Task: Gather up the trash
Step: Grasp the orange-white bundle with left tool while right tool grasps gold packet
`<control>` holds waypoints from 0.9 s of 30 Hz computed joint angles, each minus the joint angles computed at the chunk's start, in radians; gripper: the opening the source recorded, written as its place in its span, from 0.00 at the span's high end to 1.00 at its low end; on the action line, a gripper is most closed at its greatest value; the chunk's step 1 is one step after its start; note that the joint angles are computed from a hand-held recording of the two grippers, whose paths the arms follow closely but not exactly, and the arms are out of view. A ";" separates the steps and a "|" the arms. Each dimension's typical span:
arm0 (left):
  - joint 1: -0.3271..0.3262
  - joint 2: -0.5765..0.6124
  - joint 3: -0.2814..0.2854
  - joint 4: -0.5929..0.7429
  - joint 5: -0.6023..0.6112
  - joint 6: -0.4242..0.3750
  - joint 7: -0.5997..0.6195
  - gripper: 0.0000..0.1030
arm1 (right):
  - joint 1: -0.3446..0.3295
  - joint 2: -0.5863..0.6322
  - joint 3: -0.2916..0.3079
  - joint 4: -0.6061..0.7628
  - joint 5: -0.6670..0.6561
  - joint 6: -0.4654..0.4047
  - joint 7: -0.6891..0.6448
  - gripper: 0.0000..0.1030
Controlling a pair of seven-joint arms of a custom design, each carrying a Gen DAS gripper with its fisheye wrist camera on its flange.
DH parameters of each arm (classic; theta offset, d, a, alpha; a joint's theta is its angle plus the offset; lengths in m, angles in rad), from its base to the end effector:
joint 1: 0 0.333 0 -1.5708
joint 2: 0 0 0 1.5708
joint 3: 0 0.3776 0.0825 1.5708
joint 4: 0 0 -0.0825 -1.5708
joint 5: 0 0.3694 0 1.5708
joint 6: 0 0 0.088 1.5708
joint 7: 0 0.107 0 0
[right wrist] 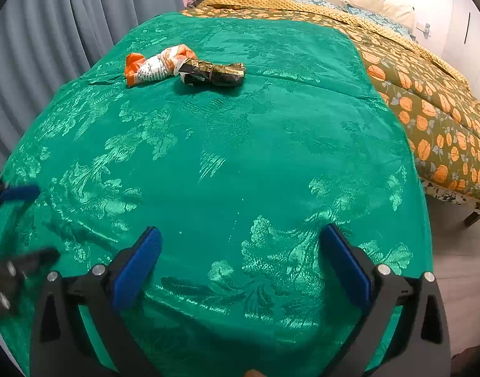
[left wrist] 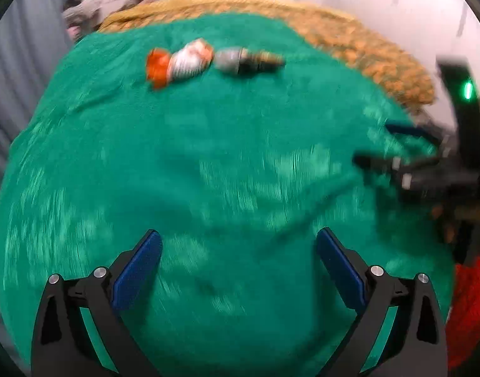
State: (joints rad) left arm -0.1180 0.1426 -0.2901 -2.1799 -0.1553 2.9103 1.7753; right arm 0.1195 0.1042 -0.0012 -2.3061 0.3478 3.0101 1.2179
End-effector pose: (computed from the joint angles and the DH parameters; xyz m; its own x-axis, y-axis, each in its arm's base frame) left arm 0.5506 -0.2201 0.4653 -0.4519 -0.8911 0.0400 -0.7463 0.3532 -0.5641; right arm 0.5582 0.0412 0.4385 0.1497 -0.9882 -0.0321 -0.8141 -0.1048 -0.5712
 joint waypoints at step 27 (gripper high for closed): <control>0.030 0.518 -0.021 0.764 0.142 -0.222 0.227 0.47 | 0.000 -0.002 -0.001 -0.003 0.001 0.002 -0.001 0.04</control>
State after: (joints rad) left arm -0.0884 0.6606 -0.3113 -1.4157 -0.0136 2.6880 2.0028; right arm 0.1193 0.1021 -0.0017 -2.3095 0.3486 3.0117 1.2170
